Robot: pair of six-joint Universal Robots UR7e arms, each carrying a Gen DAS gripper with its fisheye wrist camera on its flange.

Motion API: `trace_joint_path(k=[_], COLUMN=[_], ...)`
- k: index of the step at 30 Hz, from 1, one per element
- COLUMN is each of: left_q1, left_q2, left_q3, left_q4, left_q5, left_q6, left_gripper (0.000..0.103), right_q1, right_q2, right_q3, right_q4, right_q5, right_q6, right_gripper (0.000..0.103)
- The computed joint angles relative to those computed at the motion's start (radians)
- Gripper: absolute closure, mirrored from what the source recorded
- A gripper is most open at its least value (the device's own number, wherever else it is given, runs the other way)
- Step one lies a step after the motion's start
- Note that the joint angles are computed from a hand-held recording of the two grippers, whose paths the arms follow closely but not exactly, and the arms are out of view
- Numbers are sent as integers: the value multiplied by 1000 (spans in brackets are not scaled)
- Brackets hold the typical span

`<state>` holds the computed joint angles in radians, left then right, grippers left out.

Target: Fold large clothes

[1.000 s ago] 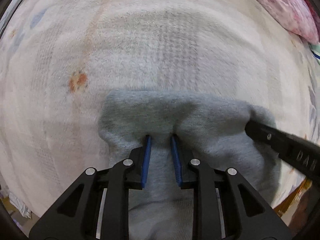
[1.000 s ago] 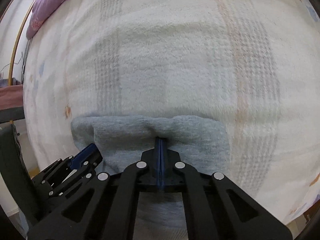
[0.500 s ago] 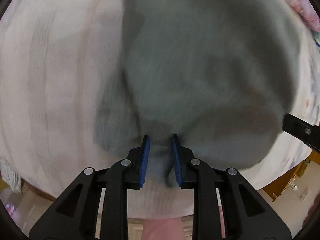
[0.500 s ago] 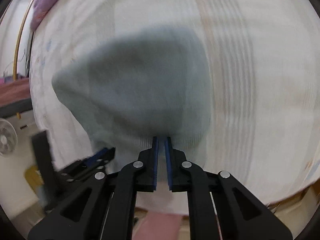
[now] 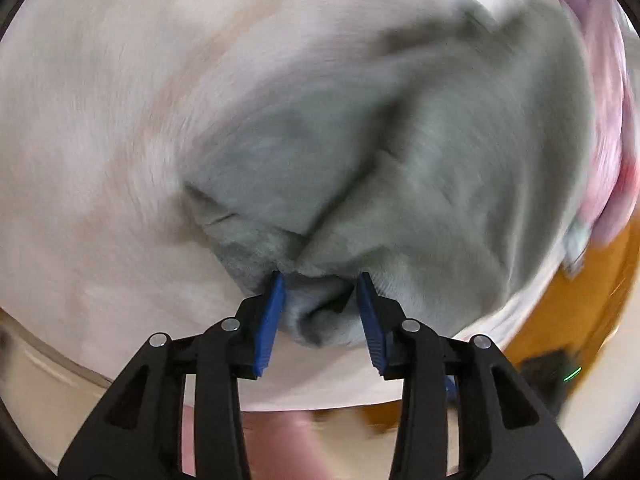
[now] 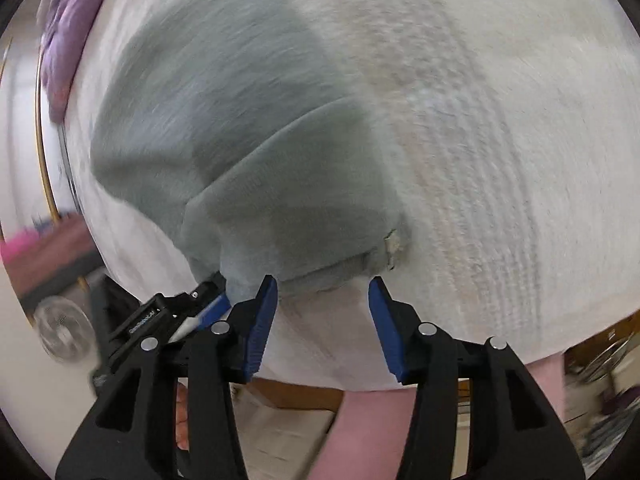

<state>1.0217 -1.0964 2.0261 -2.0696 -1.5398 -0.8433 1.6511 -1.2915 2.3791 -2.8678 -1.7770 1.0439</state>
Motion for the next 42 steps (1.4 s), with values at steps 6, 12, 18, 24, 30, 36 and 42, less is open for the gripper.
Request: trace_joint_path(k=[6,12,18,24,30,36,42], left_q1=[69,103,159,132,-4,-74,-107], left_q2=[-56,-98,-97,-173,-211,-155,-42], left_q3=[33,35,110,77,-66,-44,-9], left_q4=[-112,-98,-233,-123,209,311,233], left_q5=[-103,-126,-162,-43,203,405,544], left_q6=[-118,-160,-238,-131,137,371,467], left_gripper=[65,63,66,97,97,98,93], right_q1=[-61,-142,-124,-100,-51,-21,4], right_q2=[-29,-81,-13,43,-92,-54,-17], right_q3=[143,230,242,281,235,187,137], right_q4=[-341,-455,-562,-733,-408,-285,-196], right_q5=[84,168,153,86,69,-8,-93], right_q6=[101,131,175,169,138,100,23], right_gripper=[65,66,66,98,100,99,97])
